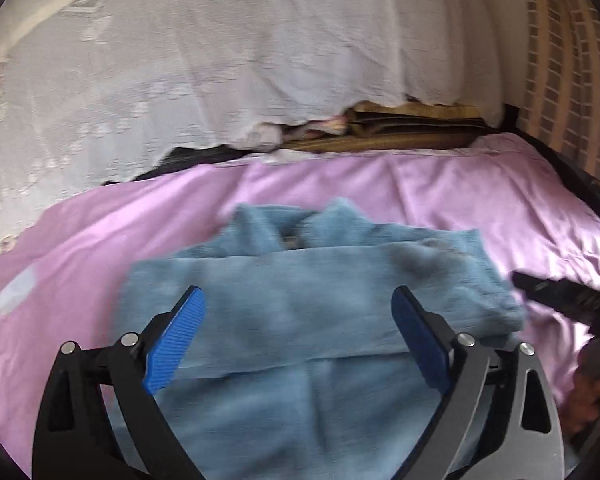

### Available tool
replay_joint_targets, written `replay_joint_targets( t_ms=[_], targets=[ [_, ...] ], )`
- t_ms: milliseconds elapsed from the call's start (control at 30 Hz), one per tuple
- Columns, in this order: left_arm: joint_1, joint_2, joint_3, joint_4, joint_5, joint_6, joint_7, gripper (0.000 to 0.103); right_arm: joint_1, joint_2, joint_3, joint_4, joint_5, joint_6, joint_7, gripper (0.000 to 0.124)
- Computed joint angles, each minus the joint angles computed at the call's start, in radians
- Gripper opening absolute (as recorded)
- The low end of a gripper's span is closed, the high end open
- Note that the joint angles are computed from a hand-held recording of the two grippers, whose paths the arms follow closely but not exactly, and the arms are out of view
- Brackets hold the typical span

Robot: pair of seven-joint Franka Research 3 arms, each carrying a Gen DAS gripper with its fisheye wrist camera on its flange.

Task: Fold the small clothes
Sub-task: 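Grasp the side edge of the jacket with the right gripper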

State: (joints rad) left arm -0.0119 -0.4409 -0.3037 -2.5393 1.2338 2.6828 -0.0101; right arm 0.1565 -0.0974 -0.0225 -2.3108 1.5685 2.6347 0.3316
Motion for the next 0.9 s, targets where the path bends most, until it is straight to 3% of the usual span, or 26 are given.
replay_joint_targets(
  t_ms=[100,200,267,333,433,533,600,633,733,900],
  targets=[
    [0.018,-0.084,0.056,-0.076,-0.07,-0.034,0.051,0.092,-0.016,-0.021,-0.027,0.001,-0.005,-0.164,0.03,0.058],
    [0.075,-0.144,0.109,-0.144,-0.117,0.03,0.031,0.092,-0.006,-0.02,-0.011,0.021,-0.061,-0.209,0.086,0.059],
    [0.119,-0.148,0.146,-0.174,-0.139,0.116,0.009,0.092,0.005,-0.012,-0.001,0.041,-0.107,-0.223,0.137,0.063],
    [0.145,-0.111,0.168,-0.183,-0.177,0.173,0.03,0.092,0.019,-0.007,0.018,0.06,-0.166,-0.184,0.207,0.064],
    [0.173,-0.044,0.154,-0.184,-0.225,0.19,0.083,0.092,0.038,-0.024,0.036,0.067,-0.239,-0.069,0.263,0.064],
    [0.108,0.027,0.256,-0.194,-0.406,0.271,0.25,0.092,0.048,-0.06,0.038,0.046,-0.328,0.057,0.253,0.064],
    [0.139,0.026,0.248,-0.211,-0.431,0.328,0.254,0.093,0.06,-0.083,0.023,0.037,-0.315,0.137,0.216,0.065],
    [0.149,0.027,0.235,-0.21,-0.442,0.327,0.262,0.093,0.061,-0.087,0.003,0.043,-0.301,0.108,0.221,0.066],
    [0.19,0.016,0.181,-0.213,-0.459,0.307,0.284,0.093,0.049,-0.03,-0.034,0.087,-0.317,-0.117,0.325,0.065],
    [0.229,-0.011,0.143,-0.242,-0.52,0.341,0.325,0.093,0.067,0.061,0.036,0.124,-0.396,-0.129,0.423,0.064]
  ],
)
